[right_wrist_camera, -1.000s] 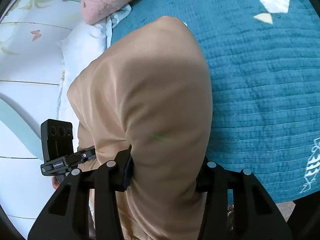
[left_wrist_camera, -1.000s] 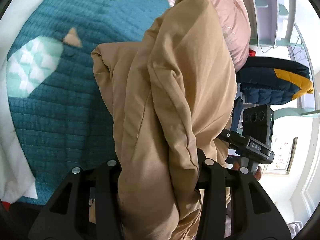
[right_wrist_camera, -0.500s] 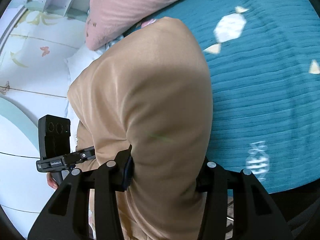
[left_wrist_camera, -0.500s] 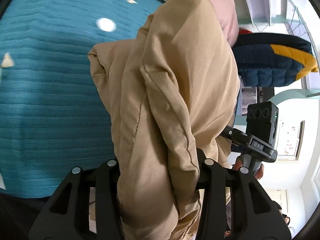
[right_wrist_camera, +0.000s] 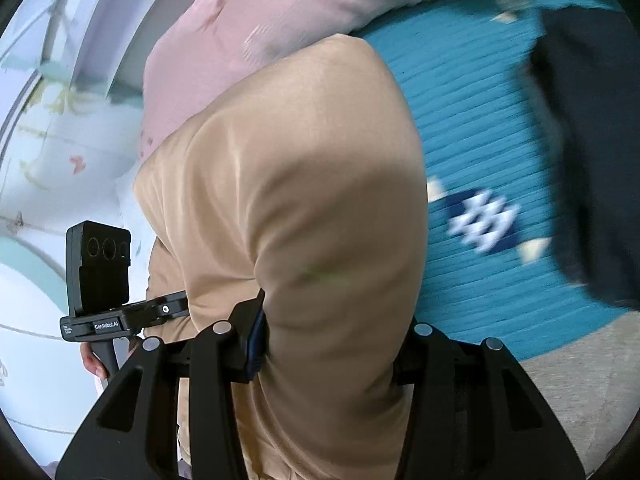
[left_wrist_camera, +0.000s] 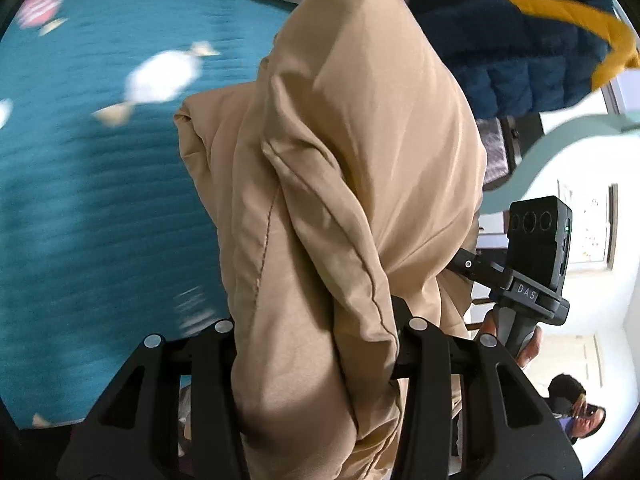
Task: Fold large clothes
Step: 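Lift the tan jacket bundle with both tools and carry it along the bed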
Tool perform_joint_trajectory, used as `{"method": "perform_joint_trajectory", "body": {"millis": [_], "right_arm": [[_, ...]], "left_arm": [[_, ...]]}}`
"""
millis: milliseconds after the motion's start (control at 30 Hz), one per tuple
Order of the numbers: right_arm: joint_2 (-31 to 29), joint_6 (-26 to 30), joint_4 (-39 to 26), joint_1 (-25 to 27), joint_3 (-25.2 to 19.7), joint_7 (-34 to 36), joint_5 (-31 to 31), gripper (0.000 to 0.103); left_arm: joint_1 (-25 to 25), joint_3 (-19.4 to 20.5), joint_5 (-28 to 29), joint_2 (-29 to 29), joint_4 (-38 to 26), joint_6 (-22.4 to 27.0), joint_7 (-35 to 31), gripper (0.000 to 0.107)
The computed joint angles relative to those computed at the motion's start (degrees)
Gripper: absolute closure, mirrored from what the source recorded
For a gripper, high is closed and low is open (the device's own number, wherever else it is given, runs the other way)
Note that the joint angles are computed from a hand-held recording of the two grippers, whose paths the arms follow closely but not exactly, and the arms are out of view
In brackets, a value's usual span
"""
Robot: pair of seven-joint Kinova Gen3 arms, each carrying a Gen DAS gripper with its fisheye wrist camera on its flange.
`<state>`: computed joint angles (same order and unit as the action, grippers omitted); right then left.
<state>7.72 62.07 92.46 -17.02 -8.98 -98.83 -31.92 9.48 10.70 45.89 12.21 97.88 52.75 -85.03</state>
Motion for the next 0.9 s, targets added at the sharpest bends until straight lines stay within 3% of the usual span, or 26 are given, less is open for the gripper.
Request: {"method": "perform_joint_trajectory", "body": {"millis": [233, 400, 500, 733, 800, 900], "right_arm": [[-2.69, 12.30, -5.66, 10.69, 6.94, 8.38, 1.65, 0.059], [0.35, 19.94, -13.72, 17.51, 9.92, 13.04, 4.03, 0.059], [4.23, 24.00, -19.50, 21.49, 10.78, 16.09, 5.48, 0.059], [12.80, 27.23, -26.66, 28.46, 10.18, 23.21, 8.16, 0.058], [15.00, 26.62, -27.68, 28.31, 9.74, 23.59, 8.65, 0.056], [18.31, 24.58, -27.76, 28.51, 8.79, 23.18, 9.82, 0.051]], "left_arm": [[7.22, 3.86, -4.94, 12.69, -18.51, -0.99, 7.66, 0.065], [11.07, 8.26, -6.40, 24.12, -31.78, -6.20, 11.95, 0.065], [14.20, 8.14, -9.46, 29.81, -39.74, -6.45, 16.05, 0.065], [20.69, 5.14, -14.95, 41.46, -56.61, -2.75, 25.61, 0.065], [22.24, 4.44, -17.03, 44.78, -61.62, -1.39, 27.15, 0.065], [22.69, 3.17, -17.59, 47.33, -64.11, -1.03, 27.66, 0.064]]}}
